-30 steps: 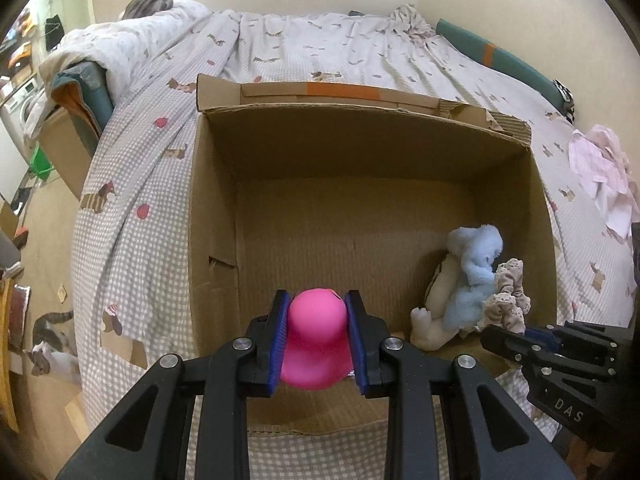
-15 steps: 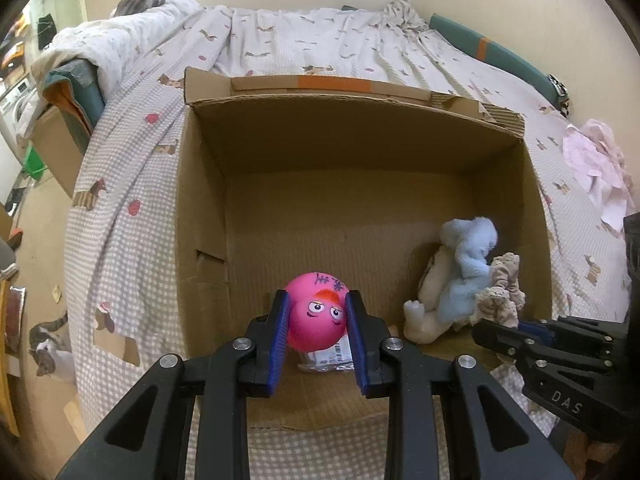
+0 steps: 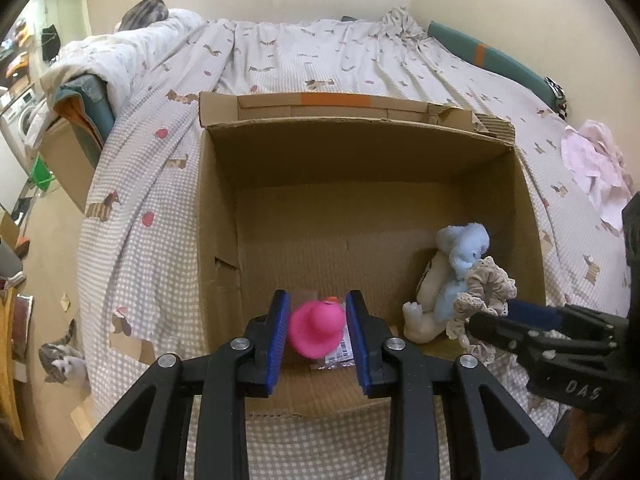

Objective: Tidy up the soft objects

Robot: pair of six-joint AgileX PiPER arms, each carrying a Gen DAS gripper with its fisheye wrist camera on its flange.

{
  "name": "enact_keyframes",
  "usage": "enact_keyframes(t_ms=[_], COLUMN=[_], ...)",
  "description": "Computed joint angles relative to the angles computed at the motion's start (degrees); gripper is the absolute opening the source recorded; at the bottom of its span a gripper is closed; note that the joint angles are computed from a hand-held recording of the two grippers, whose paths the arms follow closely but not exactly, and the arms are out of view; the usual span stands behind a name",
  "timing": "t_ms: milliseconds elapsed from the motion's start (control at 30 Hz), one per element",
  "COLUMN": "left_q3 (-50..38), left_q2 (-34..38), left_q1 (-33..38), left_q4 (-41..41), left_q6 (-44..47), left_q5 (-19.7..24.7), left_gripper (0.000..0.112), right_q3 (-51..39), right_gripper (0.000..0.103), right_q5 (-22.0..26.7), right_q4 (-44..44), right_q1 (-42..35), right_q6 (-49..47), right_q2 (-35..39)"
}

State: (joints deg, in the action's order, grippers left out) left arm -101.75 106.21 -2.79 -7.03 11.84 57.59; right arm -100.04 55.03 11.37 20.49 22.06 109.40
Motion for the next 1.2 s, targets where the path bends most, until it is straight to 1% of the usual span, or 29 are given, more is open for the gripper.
enact_keyframes(t_ms=[33,67,100,200,267,333,367,433,500,533,567,633,667,700,767,833,867,900,1033,1133,1200], left_q3=[0.16,0.64,0.67,1.1,1.83,2.75,3.18,3.77,4.17,4.58,4.75,5.26,6.15,7.03,8.79,11.04,12.67,13.79,16.86,19.21,20.92], left_q2=[-0.28,-0.91,-1.2,-2.79,-4.19,-5.82,-6.54,-7.79,-8.84,-9.53,-9.92,-10.99,-11.98,-12.9,-14.78,-16.88,-18.3,-19.24,-22.65,-24.7,-26.21], left_q1=[-0.04,-0.07,0.03,0.5,0.7,1.1,1.31,1.68,1.97,2.39,2.65,3.45,3.82,4.16,4.64,4.22,3.5,3.35,5.89,7.4,8.12], left_q4=[0.06,0.31,0.3,-0.18,0.73,0.98,0.97,1.08,1.48,0.94,0.53,-0.6,-0.99,-1.48,-1.88,0.93,4.2,5.38,1.32,-0.7,-1.43], left_q6=[-0.1,-0.42,-0.5,-0.62,-1.81,-2.34,-2.3,-2.16,-2.34,-1.94,-1.75,-1.04,-0.74,-0.22,0.58,-1.09,-3.2,-3.87,-1.47,-0.27,0.19], left_q5=[-0.17,-0.76,-1.0,-2.19,-3.82,-5.58,-6.36,-7.45,-7.96,-8.13,-8.04,-7.46,-7.63,-7.86,-8.12,-9.31,-10.26,-10.72,-9.46,-8.15,-7.89], left_gripper=[0.035,0.037,0.041,0.041,0.043,0.052,0.054,0.065,0.071,0.071,0.072,0.083,0.085,0.087,0.089,0.094,0.094,0.095,0.101,0.101,0.101], right_q3=[0.57,1.24,1.84,4.26,6.01,7.34,7.91,8.99,10.09,10.01,10.76,11.65,12.11,12.32,13.11,14.28,14.8,15.39,17.56,19.21,20.73], right_gripper=[0.058,0.059,0.063,0.071,0.073,0.073,0.073,0.073,0.074,0.075,0.077,0.082,0.086,0.092,0.097,0.098,0.098,0.098,0.098,0.098,0.098], right_q5=[-0.72,-1.5,-2.18,-5.0,-6.81,-8.46,-9.11,-10.13,-11.02,-11.1,-11.57,-11.91,-12.02,-12.17,-12.52,-13.39,-13.22,-12.95,-12.44,-11.47,-11.36], right_q4=[0.11,0.27,0.38,0.12,0.21,0.12,-0.15,-1.71,-4.15,-5.79,-7.03,-9.75,-11.41,-12.65,-15.47,-16.56,-17.97,-19.71,-24.46,-28.87,-29.88], right_q1=[-0.06,-0.17,-0.26,-0.69,-1.25,-1.66,-1.85,-1.95,-1.37,-0.8,-0.43,0.48,1.12,1.61,2.96,3.88,4.57,5.51,8.78,11.47,12.52], right_q6=[0.1,0.24,0.4,1.22,1.62,2.29,2.54,3.37,4.89,6.13,6.87,8.58,9.63,10.34,11.91,12.29,13.09,13.91,17.15,21.06,22.63], right_q2=[-0.6,-1.22,-1.78,-4.19,-5.89,-7.45,-8.22,-9.75,-11.4,-11.85,-12.79,-14.29,-15.13,-15.64,-17.1,-18.5,-19.13,-19.78,-22.09,-23.72,-24.99])
